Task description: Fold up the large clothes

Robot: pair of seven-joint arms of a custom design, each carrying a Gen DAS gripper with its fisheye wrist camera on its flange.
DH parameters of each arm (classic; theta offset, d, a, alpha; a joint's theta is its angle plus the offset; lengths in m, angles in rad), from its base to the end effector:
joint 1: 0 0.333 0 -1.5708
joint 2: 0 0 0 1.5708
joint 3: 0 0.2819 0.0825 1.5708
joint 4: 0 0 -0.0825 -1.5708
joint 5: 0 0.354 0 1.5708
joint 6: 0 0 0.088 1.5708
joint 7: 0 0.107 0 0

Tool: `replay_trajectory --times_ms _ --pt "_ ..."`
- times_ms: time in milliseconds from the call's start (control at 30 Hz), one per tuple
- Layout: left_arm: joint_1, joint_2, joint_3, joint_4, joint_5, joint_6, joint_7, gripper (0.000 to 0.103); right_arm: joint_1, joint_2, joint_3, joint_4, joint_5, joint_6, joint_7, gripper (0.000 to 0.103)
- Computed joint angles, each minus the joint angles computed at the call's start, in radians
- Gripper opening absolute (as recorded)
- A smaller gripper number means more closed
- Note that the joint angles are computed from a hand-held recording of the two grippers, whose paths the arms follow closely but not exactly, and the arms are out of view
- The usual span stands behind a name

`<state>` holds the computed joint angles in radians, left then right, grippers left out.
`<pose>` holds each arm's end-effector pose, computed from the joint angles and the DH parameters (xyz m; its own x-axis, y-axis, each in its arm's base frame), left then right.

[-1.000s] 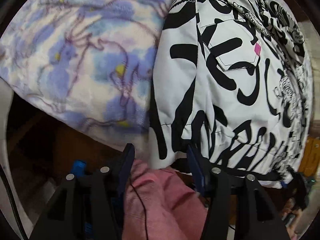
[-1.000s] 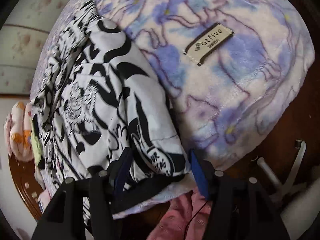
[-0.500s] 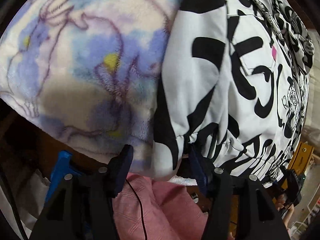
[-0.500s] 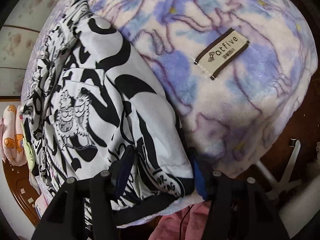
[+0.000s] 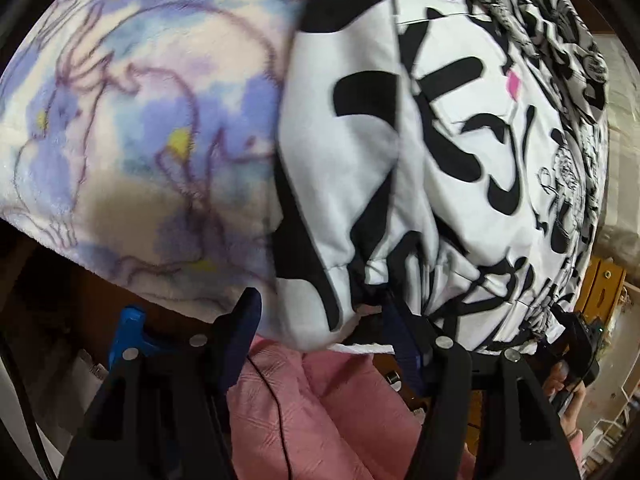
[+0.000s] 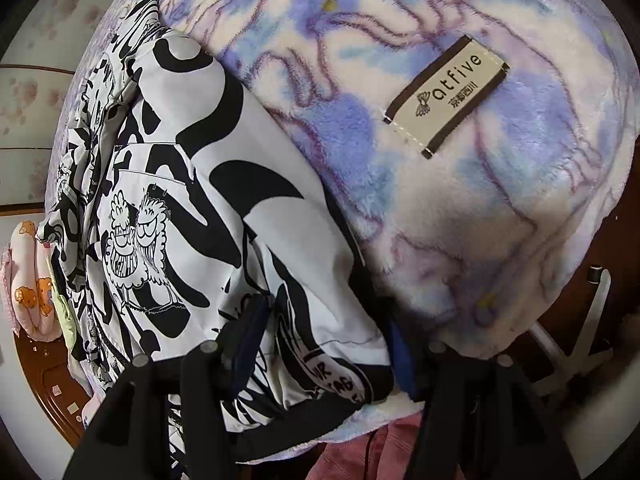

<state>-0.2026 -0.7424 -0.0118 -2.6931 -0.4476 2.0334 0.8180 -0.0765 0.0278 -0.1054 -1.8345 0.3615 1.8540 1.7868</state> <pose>0.3156 -0.0936 0.4474 0.6590 -0.6818 0.3177 -0.7514 -0.6153 0.2383 0.5378 -0.0703 0.4869 -0.4689 -0.8222 -0.3228 -0.8805 0.4642 0.0966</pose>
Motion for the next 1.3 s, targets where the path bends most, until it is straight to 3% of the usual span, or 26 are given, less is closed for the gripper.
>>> replay_trajectory --times_ms 33,67,100,133,167,233,333,400,467,600,667,733,867,1033,1067,1167,1300 --pt "-0.008 0.025 -0.024 0.007 -0.040 0.055 0.012 0.061 0.001 -0.001 0.001 -0.003 0.000 0.003 0.003 0.058" --pt "-0.021 0.036 -0.013 0.023 -0.033 0.054 -0.001 0.062 0.001 -0.002 0.000 -0.003 -0.002 0.000 0.004 0.058" --pt "-0.026 0.019 -0.008 0.013 -0.047 0.074 0.009 0.069 -0.001 -0.003 -0.002 -0.003 -0.002 -0.003 0.004 0.058" --pt "-0.032 0.005 -0.005 0.003 -0.067 0.099 0.010 0.086 -0.001 -0.003 -0.002 -0.003 -0.002 -0.004 0.005 0.058" --pt "-0.043 -0.009 -0.008 -0.015 -0.095 0.140 0.009 0.089 -0.004 -0.005 -0.004 -0.003 -0.001 -0.007 0.000 0.058" --pt "-0.047 -0.016 -0.011 -0.016 -0.097 0.156 -0.011 0.089 -0.004 -0.008 -0.004 -0.005 0.002 -0.007 -0.003 0.058" --pt "-0.055 0.053 -0.024 0.036 -0.045 0.106 -0.019 0.088 -0.008 -0.004 -0.006 0.001 0.011 -0.017 -0.011 0.058" --pt "-0.055 0.102 -0.030 0.059 -0.033 0.073 -0.035 0.081 -0.009 0.001 -0.006 0.009 0.011 -0.027 -0.014 0.057" --pt "-0.051 0.132 -0.048 0.065 -0.025 0.068 -0.063 0.059 -0.011 0.006 -0.007 0.018 0.013 -0.038 -0.018 0.054" --pt "-0.055 0.126 -0.088 0.056 0.015 0.114 -0.093 0.045 -0.016 0.010 -0.008 0.031 0.022 -0.055 -0.042 0.047" --pt "-0.062 0.130 -0.110 0.076 0.041 0.120 -0.139 0.032 -0.015 -0.007 -0.007 0.017 0.020 -0.049 -0.059 0.033" --pt "-0.066 0.153 -0.135 0.124 0.078 0.100 -0.204 0.026 -0.014 -0.020 -0.007 0.011 0.015 -0.049 -0.067 0.027" --pt "-0.062 0.201 -0.147 0.259 0.174 -0.014 -0.278 0.025 -0.022 -0.031 -0.015 0.039 0.069 -0.086 -0.047 0.020" --pt "-0.048 0.229 -0.130 0.411 0.185 -0.092 -0.354 0.023 -0.049 0.011 -0.030 0.138 0.262 -0.223 0.007 0.017" --pt "-0.042 0.231 -0.122 0.436 0.184 -0.105 -0.360 0.023 -0.054 0.025 -0.029 0.171 0.298 -0.257 0.026 0.017" --pt "-0.022 0.309 -0.099 0.605 0.184 -0.254 -0.377 0.022 -0.060 0.074 -0.015 0.282 0.353 -0.338 0.041 0.015" --pt "0.018 0.381 -0.090 0.792 0.172 -0.319 -0.420 0.021 -0.083 0.170 0.010 0.476 0.468 -0.424 0.059 0.014"
